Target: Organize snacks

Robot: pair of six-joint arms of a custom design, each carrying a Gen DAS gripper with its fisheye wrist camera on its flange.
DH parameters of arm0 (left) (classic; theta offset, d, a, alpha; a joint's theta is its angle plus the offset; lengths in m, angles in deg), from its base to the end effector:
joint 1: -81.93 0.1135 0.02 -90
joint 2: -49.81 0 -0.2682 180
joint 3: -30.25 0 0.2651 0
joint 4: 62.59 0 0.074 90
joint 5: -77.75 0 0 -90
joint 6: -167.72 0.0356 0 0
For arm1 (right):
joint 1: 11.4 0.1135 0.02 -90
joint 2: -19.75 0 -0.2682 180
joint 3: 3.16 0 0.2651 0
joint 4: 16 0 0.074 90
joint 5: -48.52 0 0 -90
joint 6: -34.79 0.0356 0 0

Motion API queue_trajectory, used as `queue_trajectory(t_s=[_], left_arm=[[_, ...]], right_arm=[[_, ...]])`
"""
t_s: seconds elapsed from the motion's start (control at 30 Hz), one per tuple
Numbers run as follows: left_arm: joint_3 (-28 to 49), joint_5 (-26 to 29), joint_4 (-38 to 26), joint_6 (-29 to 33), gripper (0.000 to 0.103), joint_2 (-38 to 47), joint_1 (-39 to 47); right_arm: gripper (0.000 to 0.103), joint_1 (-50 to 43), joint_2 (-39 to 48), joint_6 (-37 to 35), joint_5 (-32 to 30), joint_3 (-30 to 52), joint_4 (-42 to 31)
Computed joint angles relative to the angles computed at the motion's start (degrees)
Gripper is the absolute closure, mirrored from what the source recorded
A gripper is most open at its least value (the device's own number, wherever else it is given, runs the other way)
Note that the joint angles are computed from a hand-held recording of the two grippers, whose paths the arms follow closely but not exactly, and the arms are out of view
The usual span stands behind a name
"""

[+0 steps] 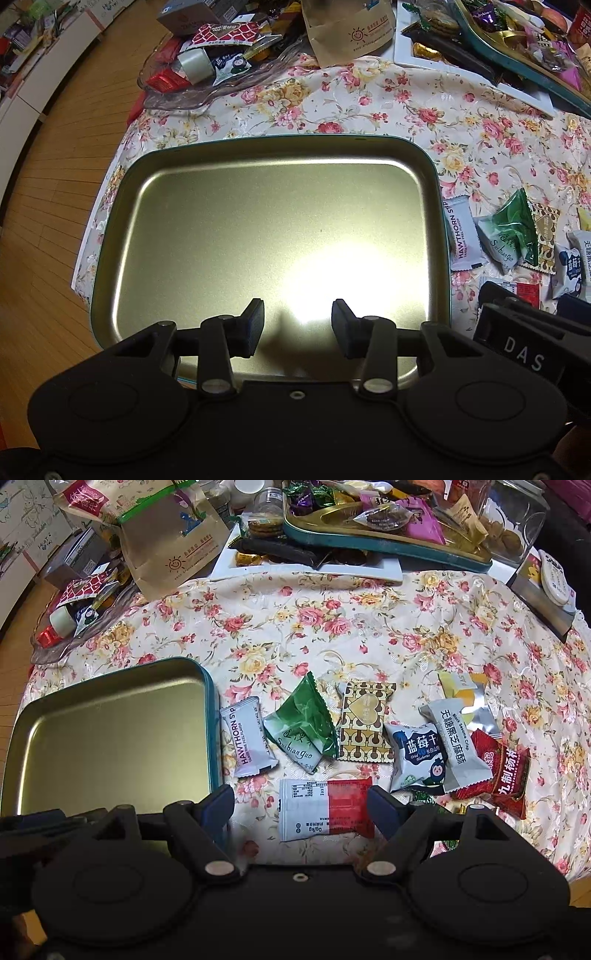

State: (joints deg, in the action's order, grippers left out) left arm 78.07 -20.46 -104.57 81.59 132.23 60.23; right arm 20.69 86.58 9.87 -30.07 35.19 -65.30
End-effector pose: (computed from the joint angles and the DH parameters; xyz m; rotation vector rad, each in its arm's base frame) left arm 0.2139 -0.0796 0.1226 0.6146 2.8184 0.1519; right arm 0.1482 0.0846 0.1272 0.8389 2.7257 0.0405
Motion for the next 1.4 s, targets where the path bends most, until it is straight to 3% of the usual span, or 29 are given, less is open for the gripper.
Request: queue_trajectory(t_s=[1.4], left_arm=[[0.88, 0.85, -1.63, -1.56, 0.053, 0.75, -0.11]], right_arm=[[0.021, -0.52, 1.31, -1.00, -1.77, -0.09, 0.59]])
